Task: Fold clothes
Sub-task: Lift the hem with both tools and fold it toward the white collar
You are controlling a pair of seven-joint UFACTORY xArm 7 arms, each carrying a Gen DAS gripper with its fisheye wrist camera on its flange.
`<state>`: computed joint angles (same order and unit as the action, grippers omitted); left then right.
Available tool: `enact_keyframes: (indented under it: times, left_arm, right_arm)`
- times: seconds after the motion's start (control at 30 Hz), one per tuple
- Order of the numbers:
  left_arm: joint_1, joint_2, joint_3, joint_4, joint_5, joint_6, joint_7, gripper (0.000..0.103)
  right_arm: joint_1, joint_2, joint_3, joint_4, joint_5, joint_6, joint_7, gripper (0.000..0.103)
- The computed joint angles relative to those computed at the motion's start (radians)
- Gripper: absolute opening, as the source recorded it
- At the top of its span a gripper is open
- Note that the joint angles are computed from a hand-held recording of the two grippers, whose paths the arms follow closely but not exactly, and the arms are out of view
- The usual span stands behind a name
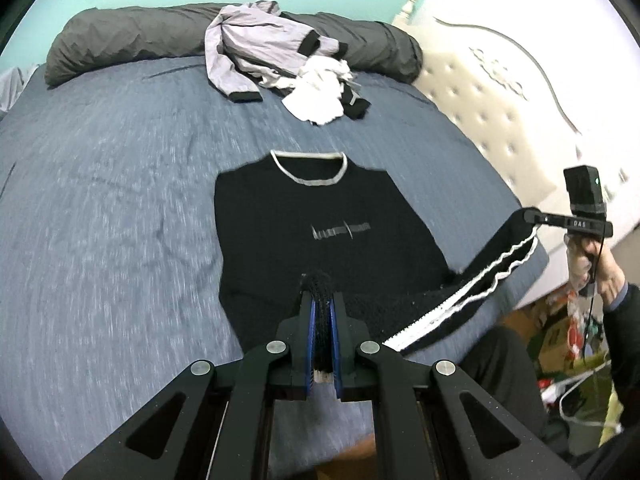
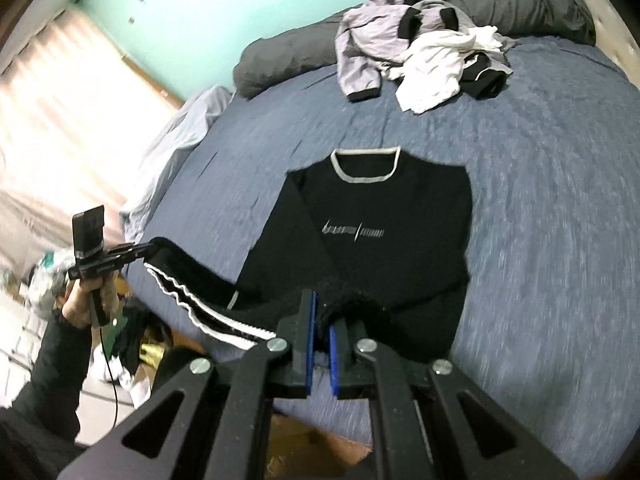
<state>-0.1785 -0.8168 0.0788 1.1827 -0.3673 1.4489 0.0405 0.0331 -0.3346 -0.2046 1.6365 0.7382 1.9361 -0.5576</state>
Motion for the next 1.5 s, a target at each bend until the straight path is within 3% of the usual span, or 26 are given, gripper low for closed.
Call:
enact_keyframes:
  times: [0.2,0.5,0.73,0.93,1.03,1.07,1.1,1.13,1.27,1.37,1.5]
  left_arm:
    - [0.006,0.255,0.013,0.08,-0.041,-0.145,0.012,0.007]
    - [0.063,0.503,0.007,0.08,-0.123,-0.294,0.05,0.007]
    - [0.105,0.654,-0.024,0.094,-0.174,-0.389,0.074,0.008]
    - [0.119,0.691,-0.06,0.048,-0.18,-0.482,0.047,0.01]
    - [0.119,0.655,-0.063,0.008,-0.182,-0.547,0.053,0.034]
    - [0.119,0.645,-0.062,0.002,-0.178,-0.554,0.048,0.041]
    - [0.119,0.638,-0.058,0.0,-0.176,-0.553,0.044,0.041]
    - [0.12,0.63,-0.055,-0.002,-0.169,-0.555,0.042,0.041]
    - [0.119,0.596,-0.056,-0.005,-0.1,-0.591,0.045,0.043]
    - [0.11,0.587,-0.062,-0.011,-0.062,-0.601,0.047,0.056]
    - [0.096,0.59,-0.078,-0.024,0.002,-0.603,0.057,0.056]
  right_arm:
    - [0.005,0.213,0.094,0.147,0.001,-0.125,0.091,0.005]
    - [-0.007,0.546,0.246,0.375,-0.112,-0.246,0.23,0.005]
    - [-0.007,0.717,0.305,0.459,-0.19,-0.317,0.313,0.005]
    - [-0.025,0.762,0.323,0.405,-0.188,-0.38,0.408,0.01]
    - [-0.05,0.734,0.328,0.342,-0.146,-0.43,0.403,0.02]
    - [-0.057,0.717,0.327,0.32,-0.133,-0.457,0.395,0.032]
    - [-0.064,0.705,0.324,0.31,-0.122,-0.481,0.393,0.056]
    - [-0.07,0.694,0.321,0.304,-0.114,-0.5,0.389,0.065]
    - [-0.068,0.659,0.314,0.314,-0.156,-0.523,0.327,0.068]
    - [-0.056,0.618,0.314,0.271,-0.183,-0.534,0.245,0.068]
    - [-0.017,0.559,0.306,0.159,-0.241,-0.585,0.186,0.068]
